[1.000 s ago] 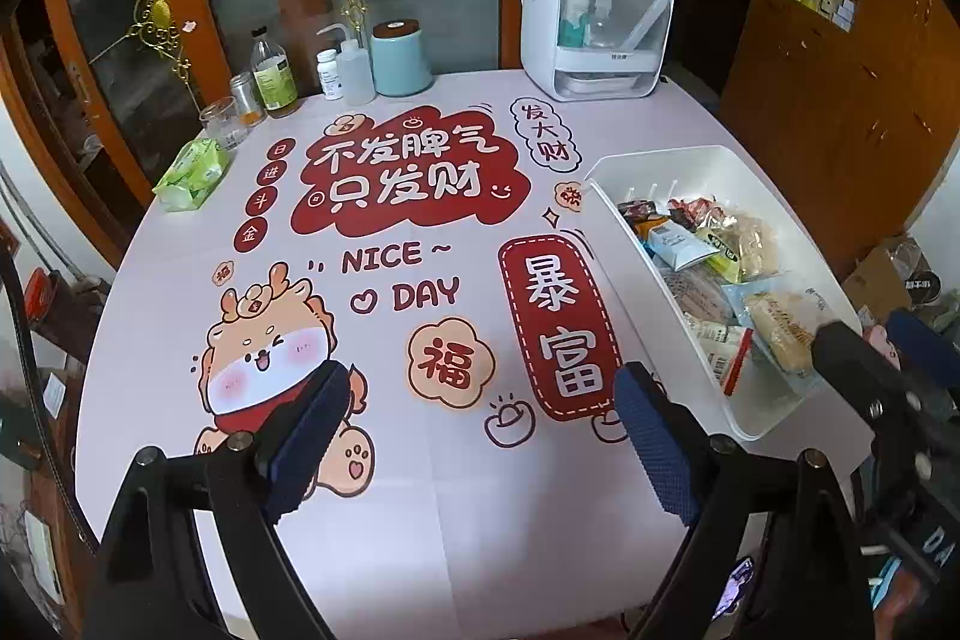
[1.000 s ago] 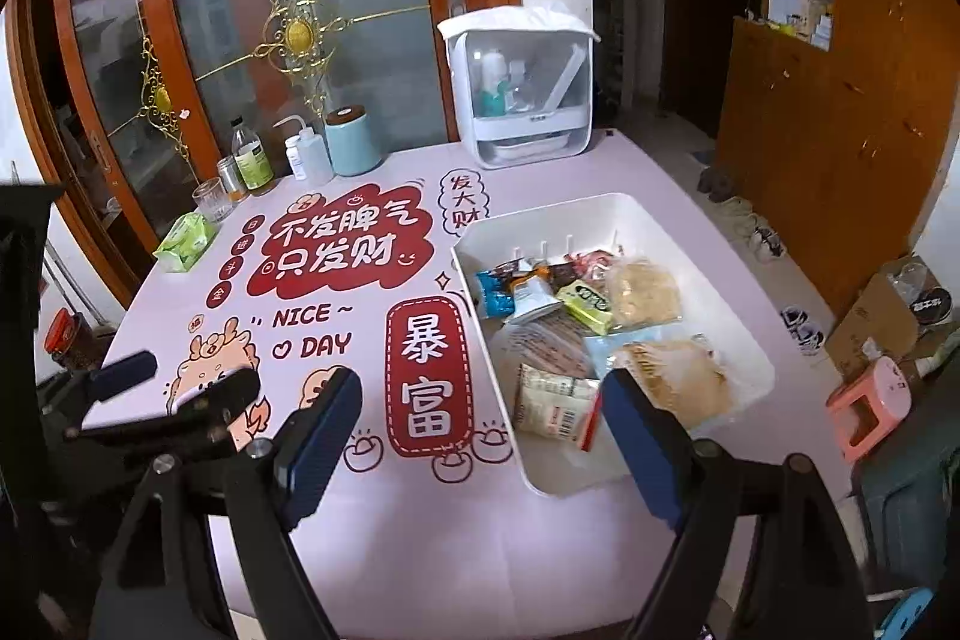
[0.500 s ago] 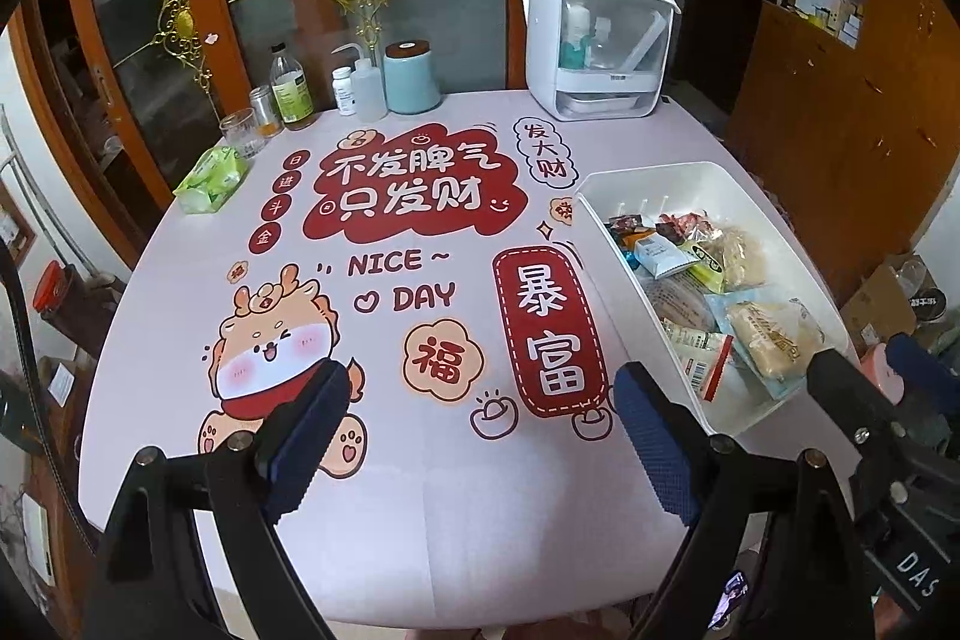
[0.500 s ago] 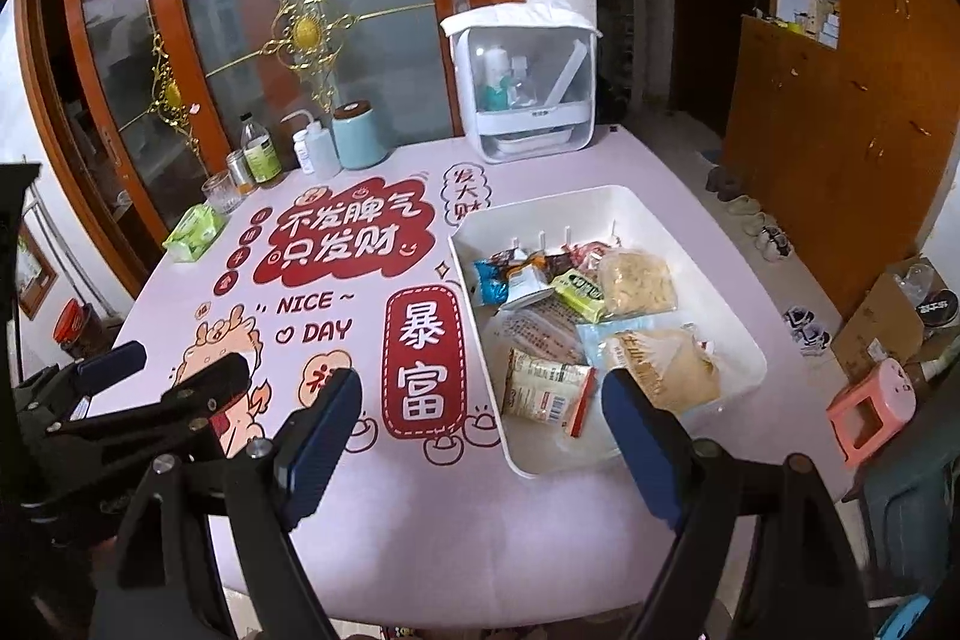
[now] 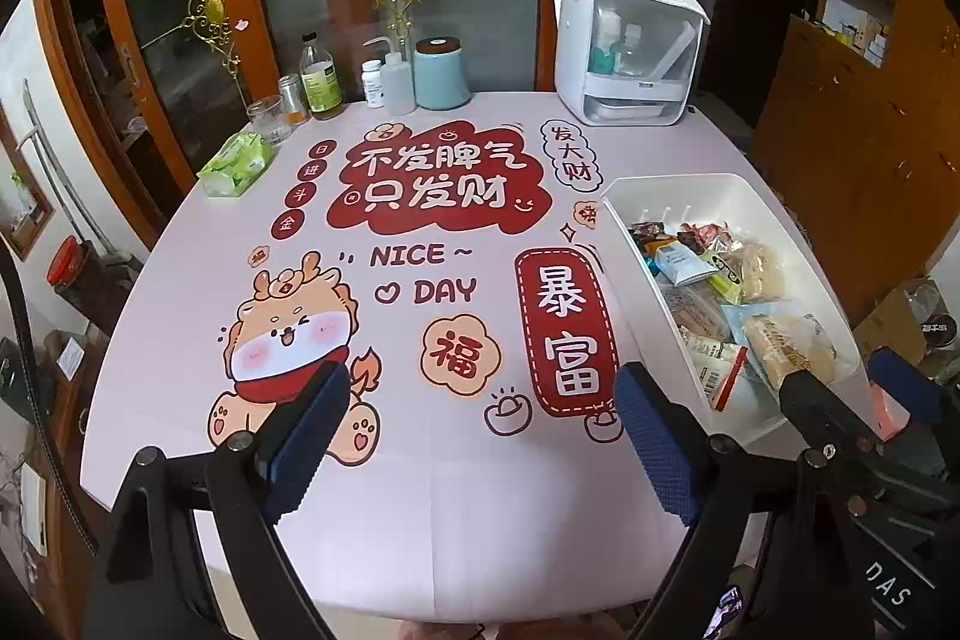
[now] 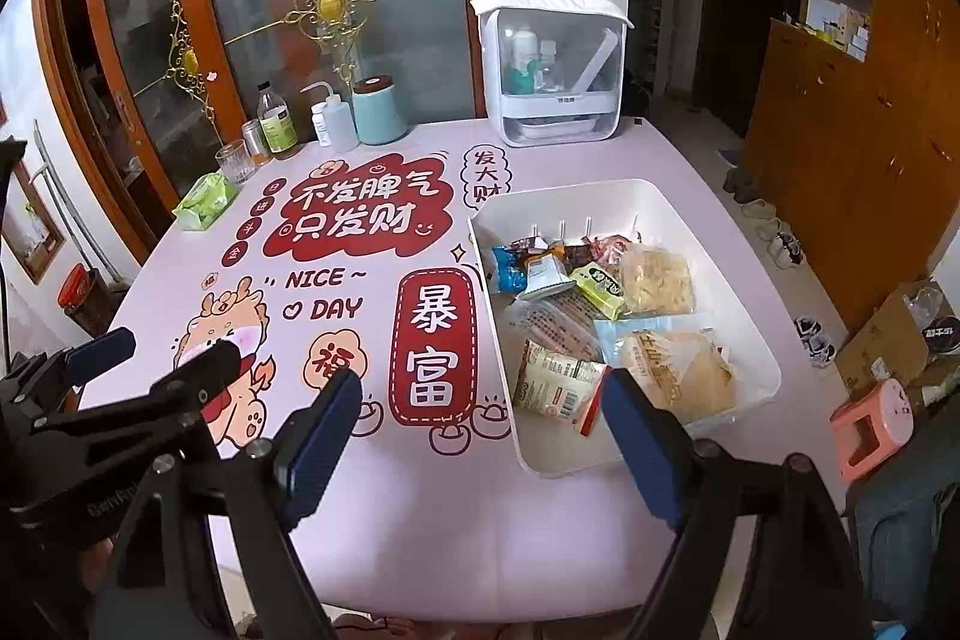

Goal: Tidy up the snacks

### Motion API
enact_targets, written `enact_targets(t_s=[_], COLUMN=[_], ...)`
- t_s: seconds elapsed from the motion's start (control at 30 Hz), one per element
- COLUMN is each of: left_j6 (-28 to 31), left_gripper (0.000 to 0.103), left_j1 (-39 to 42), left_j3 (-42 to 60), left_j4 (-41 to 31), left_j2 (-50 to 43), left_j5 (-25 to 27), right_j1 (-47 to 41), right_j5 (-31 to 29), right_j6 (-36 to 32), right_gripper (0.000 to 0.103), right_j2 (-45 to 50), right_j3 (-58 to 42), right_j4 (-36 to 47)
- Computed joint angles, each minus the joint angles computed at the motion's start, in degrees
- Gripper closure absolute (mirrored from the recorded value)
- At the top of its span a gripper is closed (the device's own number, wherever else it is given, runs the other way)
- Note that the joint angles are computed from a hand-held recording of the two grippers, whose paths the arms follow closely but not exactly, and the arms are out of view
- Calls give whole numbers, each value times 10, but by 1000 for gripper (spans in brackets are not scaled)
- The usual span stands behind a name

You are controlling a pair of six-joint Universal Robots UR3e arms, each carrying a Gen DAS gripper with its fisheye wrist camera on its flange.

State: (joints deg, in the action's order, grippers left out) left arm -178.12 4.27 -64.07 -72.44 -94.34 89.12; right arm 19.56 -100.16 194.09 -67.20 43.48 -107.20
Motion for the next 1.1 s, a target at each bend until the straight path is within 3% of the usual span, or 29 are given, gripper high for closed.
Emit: enact_targets(t_s=[1.1], left_j6=[2], left_gripper=[14], left_j1=[-1], left_j3=[-1], left_j4=[-18], left_j2=[6], left_j5=[23], right_j1=[-2], right_j5=[12], right_j6=[-21], right_gripper=[20], right_j2=[16], right_j3=[-29], right_j4=[6])
